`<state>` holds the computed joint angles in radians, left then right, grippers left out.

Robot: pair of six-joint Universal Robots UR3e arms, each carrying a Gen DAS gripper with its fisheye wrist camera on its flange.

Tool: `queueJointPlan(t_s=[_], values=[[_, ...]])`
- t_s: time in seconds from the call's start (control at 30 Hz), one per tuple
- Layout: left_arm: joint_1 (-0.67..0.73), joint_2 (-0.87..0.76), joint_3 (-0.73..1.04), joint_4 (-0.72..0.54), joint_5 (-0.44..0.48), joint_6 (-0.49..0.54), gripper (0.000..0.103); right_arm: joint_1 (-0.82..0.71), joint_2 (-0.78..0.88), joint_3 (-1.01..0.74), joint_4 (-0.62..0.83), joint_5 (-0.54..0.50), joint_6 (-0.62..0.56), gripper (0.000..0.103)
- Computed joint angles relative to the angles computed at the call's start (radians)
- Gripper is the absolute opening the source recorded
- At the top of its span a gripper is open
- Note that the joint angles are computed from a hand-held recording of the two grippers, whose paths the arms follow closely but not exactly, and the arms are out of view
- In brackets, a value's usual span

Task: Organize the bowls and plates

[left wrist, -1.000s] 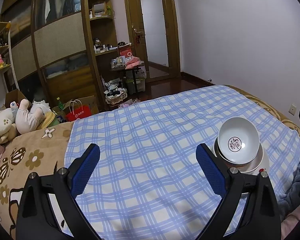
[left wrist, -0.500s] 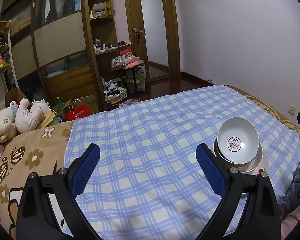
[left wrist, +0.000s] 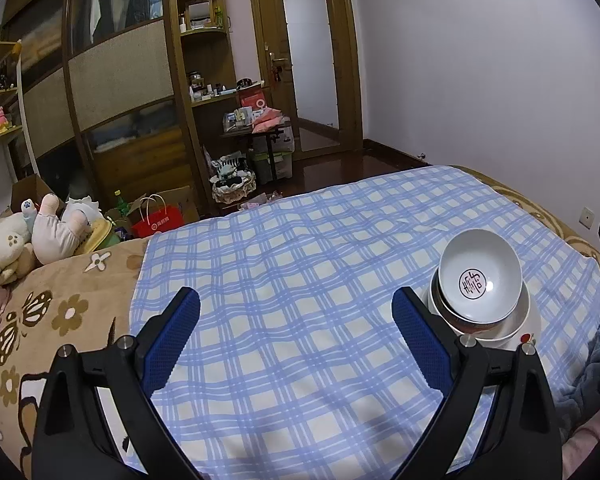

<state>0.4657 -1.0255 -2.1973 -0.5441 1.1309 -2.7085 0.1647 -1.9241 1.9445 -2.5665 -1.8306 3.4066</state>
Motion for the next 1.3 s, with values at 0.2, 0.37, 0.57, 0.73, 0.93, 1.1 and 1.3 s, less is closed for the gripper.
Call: queueJointPlan(t_s=[0.2, 0.37, 0.57, 0.73, 0.93, 1.1, 1.3], values=[[-0.015, -0.008, -0.009, 0.024, 0.023, -0.010, 0.095, 0.002, 0.003, -0.002, -0.001, -0.002, 0.000, 0.103], [-0.025, -0.011, -0.018, 0.042, 0.036, -0.012, 0.095, 0.004, 0.003, -0.005, 0.003, -0.002, 0.000, 0.103], [-0.034, -0.013, -0.025, 0.064, 0.052, -0.019, 0.095, 0.010, 0.010, -0.012, 0.004, -0.010, 0.004, 0.103], [-0.021, -0.001, -0.029, 0.065, 0.040, -0.018, 0.095, 0.010, 0.011, -0.014, 0.005, -0.011, 0.002, 0.103], [-0.006, 0.006, -0.014, 0.025, 0.022, -0.006, 0.096, 0.007, 0.009, -0.012, 0.005, -0.008, 0.001, 0.103], [-0.006, 0.001, -0.012, 0.034, 0.030, -0.012, 0.096, 0.002, 0.004, -0.006, 0.003, -0.004, -0.004, 0.103], [0.006, 0.008, -0.014, 0.018, 0.012, -0.002, 0.096, 0.006, 0.006, -0.007, 0.002, -0.006, -0.005, 0.103]])
